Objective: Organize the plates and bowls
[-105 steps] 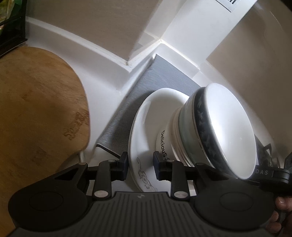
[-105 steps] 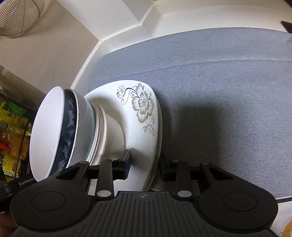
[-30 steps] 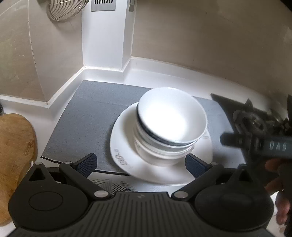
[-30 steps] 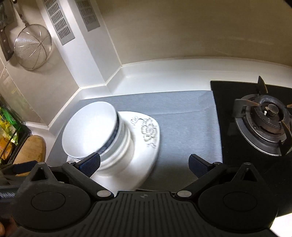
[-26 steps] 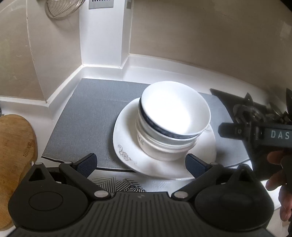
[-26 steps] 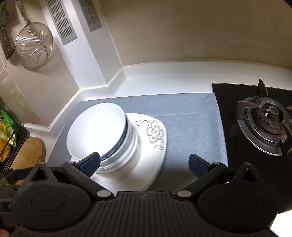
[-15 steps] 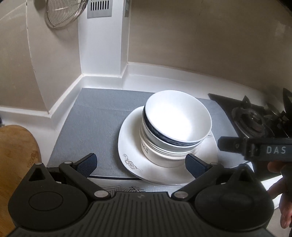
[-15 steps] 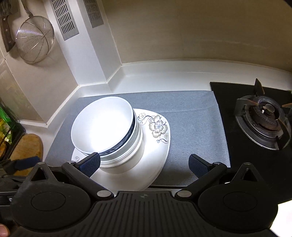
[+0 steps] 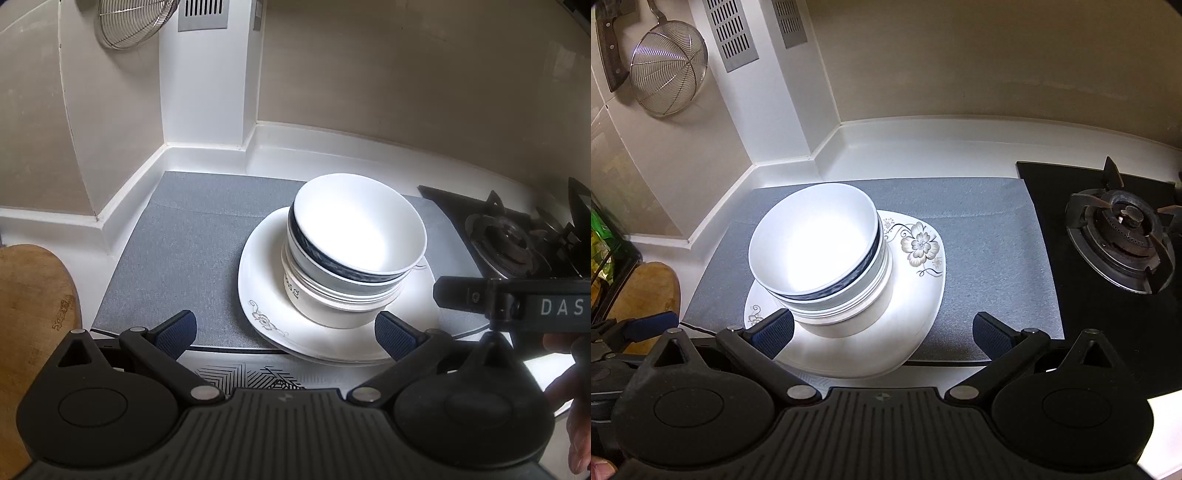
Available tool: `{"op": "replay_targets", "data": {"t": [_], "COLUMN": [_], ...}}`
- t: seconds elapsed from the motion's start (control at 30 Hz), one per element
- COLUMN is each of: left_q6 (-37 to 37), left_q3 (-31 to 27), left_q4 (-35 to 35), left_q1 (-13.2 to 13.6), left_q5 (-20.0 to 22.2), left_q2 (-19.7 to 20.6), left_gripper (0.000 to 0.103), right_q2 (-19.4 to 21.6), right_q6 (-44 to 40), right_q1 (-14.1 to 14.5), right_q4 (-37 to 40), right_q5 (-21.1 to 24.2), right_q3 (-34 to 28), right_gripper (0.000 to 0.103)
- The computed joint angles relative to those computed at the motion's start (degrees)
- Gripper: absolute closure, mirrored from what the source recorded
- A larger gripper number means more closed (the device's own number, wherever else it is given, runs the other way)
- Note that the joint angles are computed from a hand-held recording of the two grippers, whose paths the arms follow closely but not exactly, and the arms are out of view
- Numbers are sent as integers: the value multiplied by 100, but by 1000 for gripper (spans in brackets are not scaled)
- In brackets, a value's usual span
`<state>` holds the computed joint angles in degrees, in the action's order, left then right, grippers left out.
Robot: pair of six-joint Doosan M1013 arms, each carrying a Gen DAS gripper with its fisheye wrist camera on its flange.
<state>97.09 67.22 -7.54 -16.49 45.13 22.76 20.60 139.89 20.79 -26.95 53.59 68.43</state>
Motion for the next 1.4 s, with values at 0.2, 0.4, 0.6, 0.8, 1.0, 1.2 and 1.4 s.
{"op": "replay_targets", "data": {"t": [0.2, 0.4, 0.6, 0.8, 1.0, 1.2, 1.4], "left_q6": [65, 103, 109, 117, 43, 92, 99], "left_q3": [29, 40, 38, 31, 4, 15, 22], "left_q4": [-53, -75, -73, -63, -7, -66, -73], "left_q1": [-6, -18, -32, -46, -56, -54, -56], "left_q5": [-71, -100, -95, -70, -10, -41, -62], "left_q2": [-19, -26, -20, -21, -5, -11, -15], "left_gripper": [0, 0, 0, 0, 0, 0, 0], "right_q2": [22, 20, 30, 39, 68, 97, 111], "right_q6": [-36, -98, -181, -242, -310, -386, -448], "right_q1": [22, 30, 40, 36, 33, 50, 54], "right_q4": [-15, 16, 15, 61, 95, 114, 129], "right_q5": [40, 29, 69, 89, 160, 185, 197], "right_q3": [-47, -68, -99, -113, -159, -225, -255], "right_gripper": [1, 1, 1, 1, 1, 1, 1]}}
